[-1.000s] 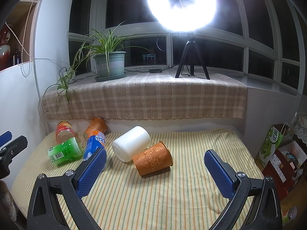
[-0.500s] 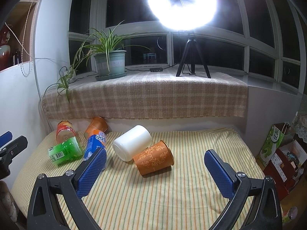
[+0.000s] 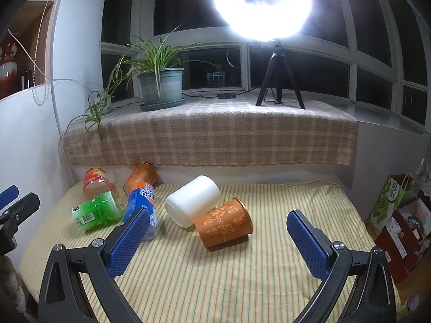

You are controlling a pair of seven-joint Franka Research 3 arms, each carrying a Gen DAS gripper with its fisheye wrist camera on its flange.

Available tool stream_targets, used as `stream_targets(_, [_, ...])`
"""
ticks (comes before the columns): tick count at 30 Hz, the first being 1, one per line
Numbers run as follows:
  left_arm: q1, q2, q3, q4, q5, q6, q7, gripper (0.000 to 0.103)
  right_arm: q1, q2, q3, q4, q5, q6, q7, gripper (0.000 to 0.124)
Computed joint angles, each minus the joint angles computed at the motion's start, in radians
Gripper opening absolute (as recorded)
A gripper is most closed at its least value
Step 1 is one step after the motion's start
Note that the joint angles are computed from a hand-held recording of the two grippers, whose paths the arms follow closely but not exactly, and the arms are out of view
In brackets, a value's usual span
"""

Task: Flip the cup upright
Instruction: 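Move the right tool toward the orange patterned paper cup lying on its side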

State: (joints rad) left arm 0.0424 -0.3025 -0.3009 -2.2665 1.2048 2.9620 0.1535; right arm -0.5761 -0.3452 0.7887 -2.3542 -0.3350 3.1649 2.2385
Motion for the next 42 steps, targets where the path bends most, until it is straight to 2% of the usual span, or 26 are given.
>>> stream_targets(4, [0.001, -0.013, 0.013, -0.018, -0.011, -0.005, 0.019, 0.102, 0.07, 0.088, -0.055, 0.055, -0.017, -0.021, -0.031, 0.103])
stream_targets(8, [0.007, -0.024, 0.02, -0.044, -0.037, -0.013, 0.043, 0.102, 0.255, 0.202, -0.206, 0.131, 0.037, -0.058, -0.135, 0.103])
stream_targets(11, [0.011, -0.036, 0.027, -0.067, -0.07, -0.021, 0.074, 0.102, 0.348, 0.277, -0.271, 0.201, 0.093, -0.093, -0.212, 0.103])
stream_targets(14, [0.018, -0.047, 0.031, -0.092, -0.1, -0.026, 0.1, 0.102, 0.429, 0.347, -0.314, 0.277, 0.263, -0.134, -0.372, 0.103])
stream_targets(18, [0.039, -0.07, 0.03, -0.125, -0.124, -0.021, 0.117, 0.102, 0.471, 0.45, -0.311, 0.411, 0.483, -0.223, -0.555, 0.103])
stream_targets(19, [0.046, -0.075, 0.03, -0.132, -0.129, -0.017, 0.118, 0.102, 0.482, 0.477, -0.315, 0.448, 0.507, -0.252, -0.569, 0.103])
stream_targets(23, [0.068, -0.097, 0.029, -0.162, -0.155, -0.004, 0.127, 0.102, 0.538, 0.592, -0.346, 0.609, 0.559, -0.356, -0.578, 0.103])
stream_targets(32, [0.114, -0.128, 0.033, -0.225, -0.247, 0.029, 0.19, 0.102, 0.766, 0.824, -0.549, 0.953, 0.486, -0.542, -0.402, 0.102])
stream_targets(38, [0.16, -0.144, 0.024, -0.255, -0.293, 0.059, 0.214, 0.102, 0.864, 0.979, -0.642, 1.189, 0.528, -0.676, -0.337, 0.098])
stream_targets(42, [0.191, -0.153, 0.021, -0.277, -0.322, 0.086, 0.234, 0.102, 0.936, 1.093, -0.729, 1.374, 0.501, -0.773, -0.287, 0.093])
